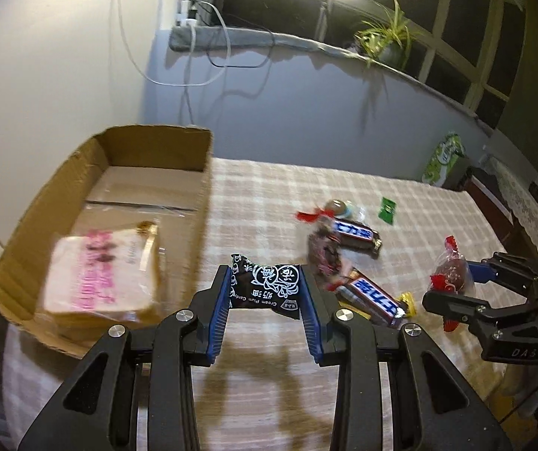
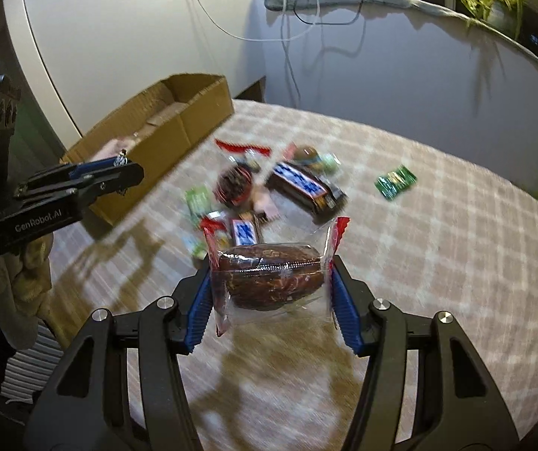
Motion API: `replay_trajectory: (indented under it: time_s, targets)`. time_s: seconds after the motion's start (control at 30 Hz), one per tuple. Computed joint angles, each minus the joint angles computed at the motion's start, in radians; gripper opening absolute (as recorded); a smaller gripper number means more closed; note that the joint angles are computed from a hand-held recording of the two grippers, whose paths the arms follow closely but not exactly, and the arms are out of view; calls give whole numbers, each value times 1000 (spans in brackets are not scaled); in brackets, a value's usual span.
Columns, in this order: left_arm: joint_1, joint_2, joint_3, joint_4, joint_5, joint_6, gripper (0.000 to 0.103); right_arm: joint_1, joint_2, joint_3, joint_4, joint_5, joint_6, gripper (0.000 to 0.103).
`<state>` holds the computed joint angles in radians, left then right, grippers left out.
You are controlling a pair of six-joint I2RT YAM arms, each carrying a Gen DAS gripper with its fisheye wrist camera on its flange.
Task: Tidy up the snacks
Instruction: 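Carry the black candy in the left gripper while the right gripper carries the pastry over the box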
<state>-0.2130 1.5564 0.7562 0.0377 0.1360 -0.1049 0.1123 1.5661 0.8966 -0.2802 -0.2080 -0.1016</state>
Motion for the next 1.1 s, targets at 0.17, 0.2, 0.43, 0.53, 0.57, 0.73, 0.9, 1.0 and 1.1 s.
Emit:
replay_trajectory:
  time_s: [0.17, 0.2, 0.43, 0.53, 0.57, 0.73, 0.9, 1.0, 1.1]
  targets:
    - [60, -19, -1, -2, 13, 15, 33, 57, 45, 84, -5, 2, 15, 59]
    - [71, -22, 2, -5, 15, 19, 33, 70, 55, 103, -7, 6, 16, 59]
    - [142, -15, 43, -19, 25, 43, 33, 149, 189, 302, -47, 13, 18, 59]
    - [176, 3, 64, -22, 39, 53, 33, 179, 254, 395, -65, 17, 19, 59]
    - [186, 7, 69, -22, 43, 57, 33, 188, 278, 427, -72, 20, 21, 59]
    - [231, 52, 112, -32, 61, 70, 33, 222, 401, 585, -112, 19, 29, 59]
    - [272, 89, 150, -41, 75, 80, 33, 250, 519, 746, -162, 21, 34, 59]
    - [292, 117, 176, -43, 80, 85, 33, 267, 592, 856, -202, 27, 31, 60]
    - [308, 140, 198, -47, 86, 86, 33, 278, 672, 977, -245, 32, 29, 60]
